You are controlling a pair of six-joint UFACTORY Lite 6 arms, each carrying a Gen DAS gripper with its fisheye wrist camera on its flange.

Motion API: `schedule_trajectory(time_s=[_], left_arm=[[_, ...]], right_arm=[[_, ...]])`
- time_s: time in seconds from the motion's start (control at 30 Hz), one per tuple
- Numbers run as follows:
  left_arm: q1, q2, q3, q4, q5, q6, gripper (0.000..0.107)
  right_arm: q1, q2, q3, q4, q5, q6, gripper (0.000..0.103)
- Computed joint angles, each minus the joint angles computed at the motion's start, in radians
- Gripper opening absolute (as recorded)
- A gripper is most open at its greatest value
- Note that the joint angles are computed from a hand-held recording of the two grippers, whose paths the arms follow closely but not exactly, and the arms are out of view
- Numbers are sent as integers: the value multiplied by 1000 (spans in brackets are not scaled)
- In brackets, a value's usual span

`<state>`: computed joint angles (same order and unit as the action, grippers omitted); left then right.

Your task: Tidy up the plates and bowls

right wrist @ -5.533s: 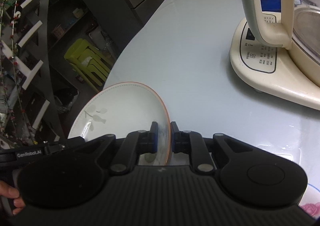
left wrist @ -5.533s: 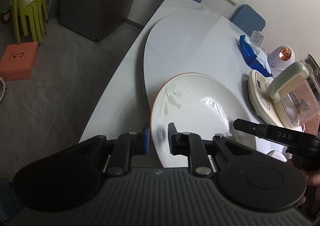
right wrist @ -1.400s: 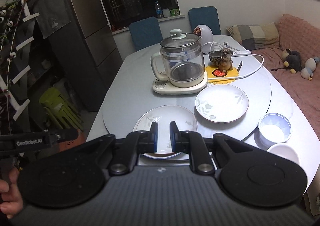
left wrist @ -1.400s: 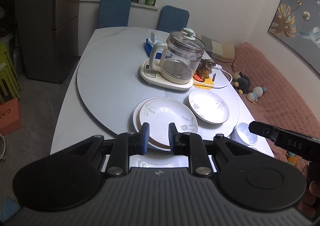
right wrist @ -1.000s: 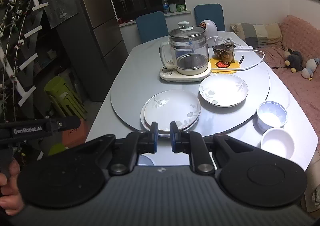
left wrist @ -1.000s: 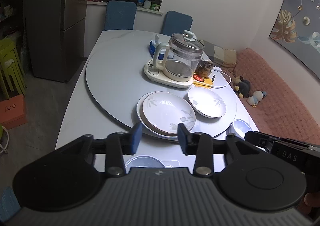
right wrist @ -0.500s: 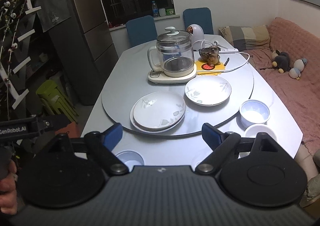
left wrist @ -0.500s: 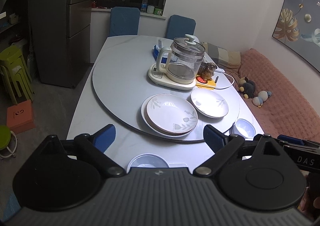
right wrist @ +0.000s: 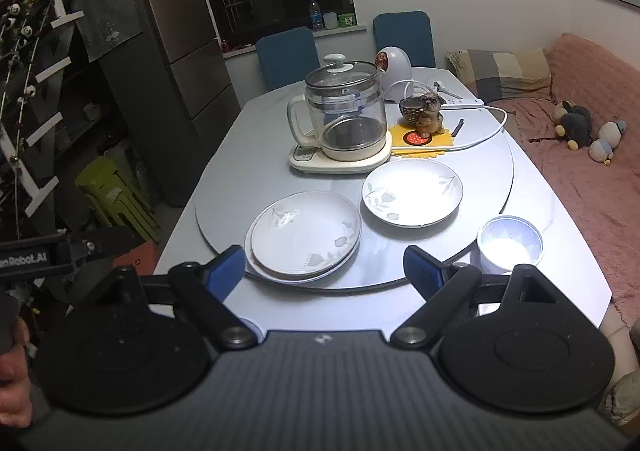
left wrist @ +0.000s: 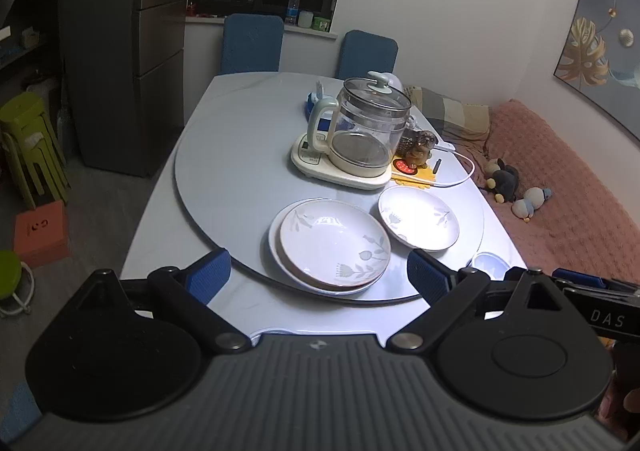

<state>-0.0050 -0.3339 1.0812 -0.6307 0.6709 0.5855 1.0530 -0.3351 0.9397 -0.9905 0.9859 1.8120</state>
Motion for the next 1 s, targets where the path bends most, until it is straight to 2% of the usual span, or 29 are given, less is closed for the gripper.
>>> schedule_trajectory(time_s=[0.13, 0.5, 0.83, 1.0], left_arm=[[-91, 71, 53, 55, -65, -94, 97], [-258, 280, 197, 99, -146, -188, 97], [-337, 469, 346, 57, -152, -153, 97], [-356, 571, 424, 34, -141, -137, 97]], right_arm=[[-71, -47, -33, -2, -38, -47, 87], [-234, -149, -116, 50, -113, -149, 87], [-320, -204, -164, 69, -117, -148, 87], [-375, -193, -174, 78, -157, -150, 87]])
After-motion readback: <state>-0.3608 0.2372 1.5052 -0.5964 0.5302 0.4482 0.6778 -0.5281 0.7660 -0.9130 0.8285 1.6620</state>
